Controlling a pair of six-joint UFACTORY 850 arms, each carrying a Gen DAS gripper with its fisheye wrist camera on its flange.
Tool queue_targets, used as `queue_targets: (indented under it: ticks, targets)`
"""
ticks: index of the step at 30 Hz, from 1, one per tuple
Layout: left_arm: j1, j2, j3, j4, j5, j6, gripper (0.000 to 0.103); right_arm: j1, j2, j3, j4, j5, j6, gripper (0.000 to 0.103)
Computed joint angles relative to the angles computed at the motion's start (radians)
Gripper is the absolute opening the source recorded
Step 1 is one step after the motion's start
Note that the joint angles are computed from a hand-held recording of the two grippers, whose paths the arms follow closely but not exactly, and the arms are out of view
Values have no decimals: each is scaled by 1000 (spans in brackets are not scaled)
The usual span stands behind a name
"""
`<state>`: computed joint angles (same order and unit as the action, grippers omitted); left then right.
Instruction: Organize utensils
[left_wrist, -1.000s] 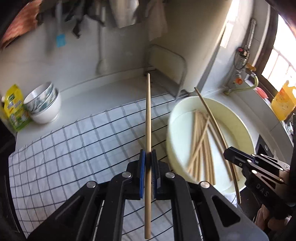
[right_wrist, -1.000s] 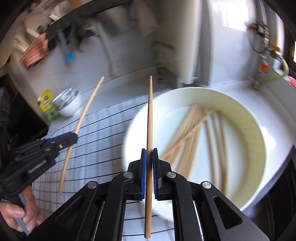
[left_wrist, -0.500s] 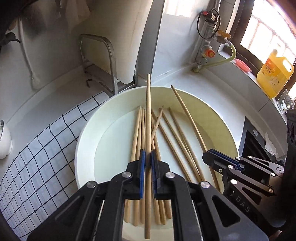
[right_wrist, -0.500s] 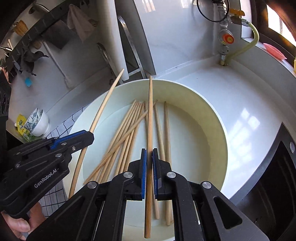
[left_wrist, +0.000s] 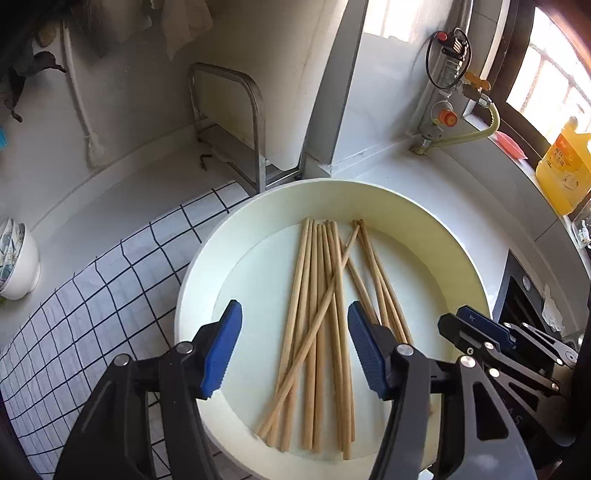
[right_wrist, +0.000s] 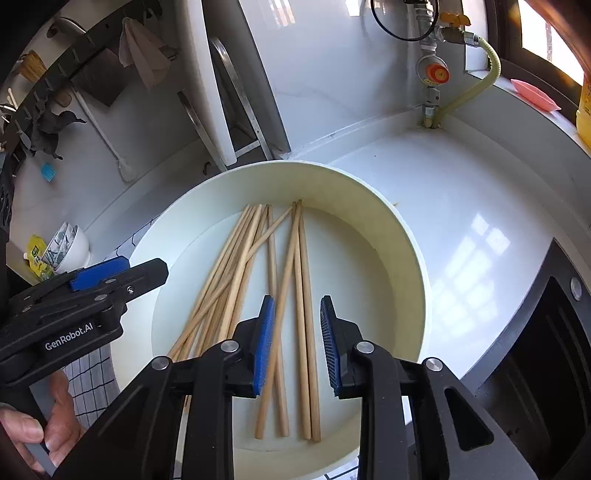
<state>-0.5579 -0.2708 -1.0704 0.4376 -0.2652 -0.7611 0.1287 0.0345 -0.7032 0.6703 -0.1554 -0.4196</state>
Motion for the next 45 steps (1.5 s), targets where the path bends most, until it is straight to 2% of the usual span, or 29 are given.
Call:
queue_targets:
  ticks: [11,23,34,40,45]
  targets:
    - [-11,93,60,142,-42,-168,72,32,78,31,-216,-6,227,38]
    - [-31,168,110,241,-58,-281,73,64,169,71,-455,-10,459,41]
    - [-46,204,128,284,-96,-317,82,80,210,87,-577,-16,580,51]
    - [-49,220,136,286,-110,-323,91,91,225,95,-732,-21,734,57]
    - [-51,232,141,297,-116,-338,95,92,232,99,-749,-31,756,60]
